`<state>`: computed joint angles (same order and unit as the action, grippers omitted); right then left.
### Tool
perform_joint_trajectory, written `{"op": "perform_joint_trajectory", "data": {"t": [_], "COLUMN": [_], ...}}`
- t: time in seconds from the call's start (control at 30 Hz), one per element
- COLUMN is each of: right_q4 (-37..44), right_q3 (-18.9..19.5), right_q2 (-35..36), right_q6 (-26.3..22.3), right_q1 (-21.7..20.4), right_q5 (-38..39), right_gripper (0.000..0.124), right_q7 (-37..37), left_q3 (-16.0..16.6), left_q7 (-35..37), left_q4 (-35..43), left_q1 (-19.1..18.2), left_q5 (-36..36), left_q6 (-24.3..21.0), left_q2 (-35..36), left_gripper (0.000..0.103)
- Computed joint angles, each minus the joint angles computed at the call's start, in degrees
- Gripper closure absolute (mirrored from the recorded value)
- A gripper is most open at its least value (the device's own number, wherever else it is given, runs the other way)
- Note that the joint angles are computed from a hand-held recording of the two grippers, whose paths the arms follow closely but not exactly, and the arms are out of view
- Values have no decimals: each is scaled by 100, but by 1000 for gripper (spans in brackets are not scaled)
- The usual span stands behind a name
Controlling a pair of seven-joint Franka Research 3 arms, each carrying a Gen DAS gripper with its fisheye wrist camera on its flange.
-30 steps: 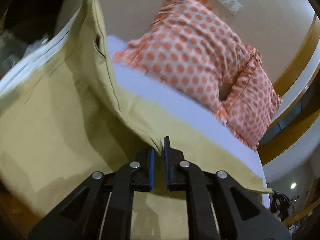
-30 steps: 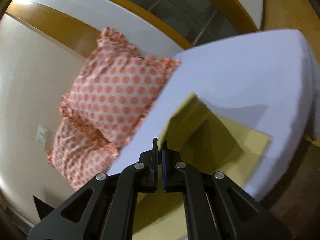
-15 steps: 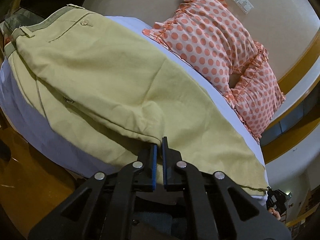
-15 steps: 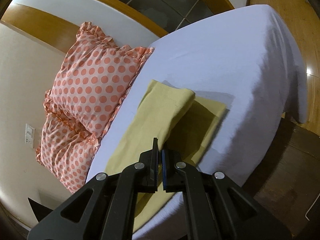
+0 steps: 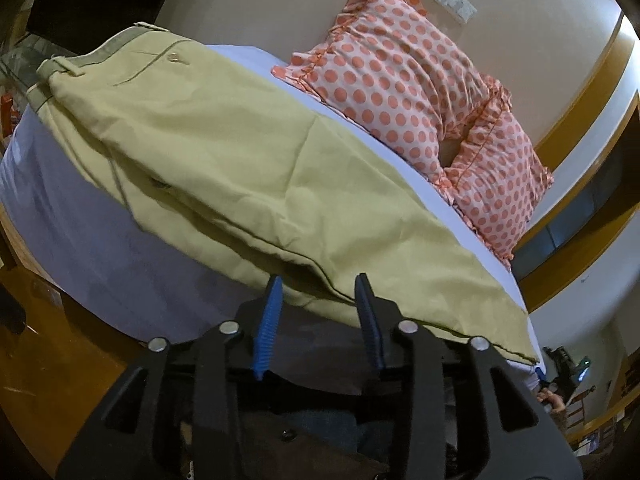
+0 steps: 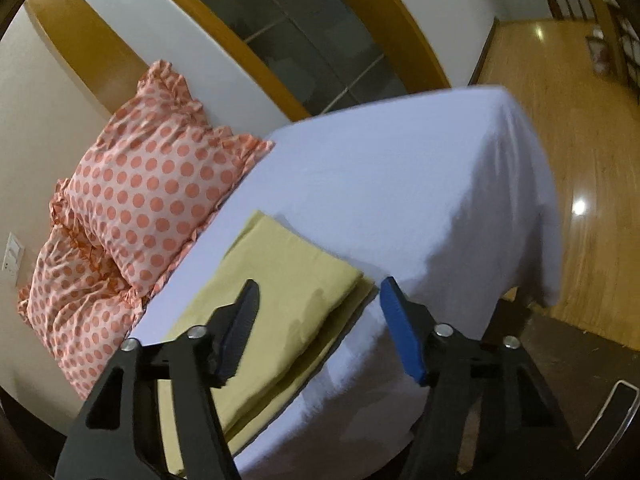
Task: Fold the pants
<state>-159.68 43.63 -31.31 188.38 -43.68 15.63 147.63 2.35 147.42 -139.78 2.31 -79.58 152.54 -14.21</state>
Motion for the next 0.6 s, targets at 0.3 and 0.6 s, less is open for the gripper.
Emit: {"op": "perform_joint_trajectory", "data": {"t": [0.3,0.6], "right_q4": [158,1869], "right_q3": [-86,-41], "right_q2": [855,2121], "right_q6": [885,1660], "right_q1": [236,1059], "right_q5": [-154,-1025], "right_gripper": [118,119], "right_q7": [-634,-1658], "left_q3": [110,32], "left_q7": [196,1345], "left_q4": [-120,-345], "left_q1": [191,372], "left_q5": [-463,-1247], "left_q6": [100,219], "left_q2": [-55,-190], "left_gripper": [49,17]}}
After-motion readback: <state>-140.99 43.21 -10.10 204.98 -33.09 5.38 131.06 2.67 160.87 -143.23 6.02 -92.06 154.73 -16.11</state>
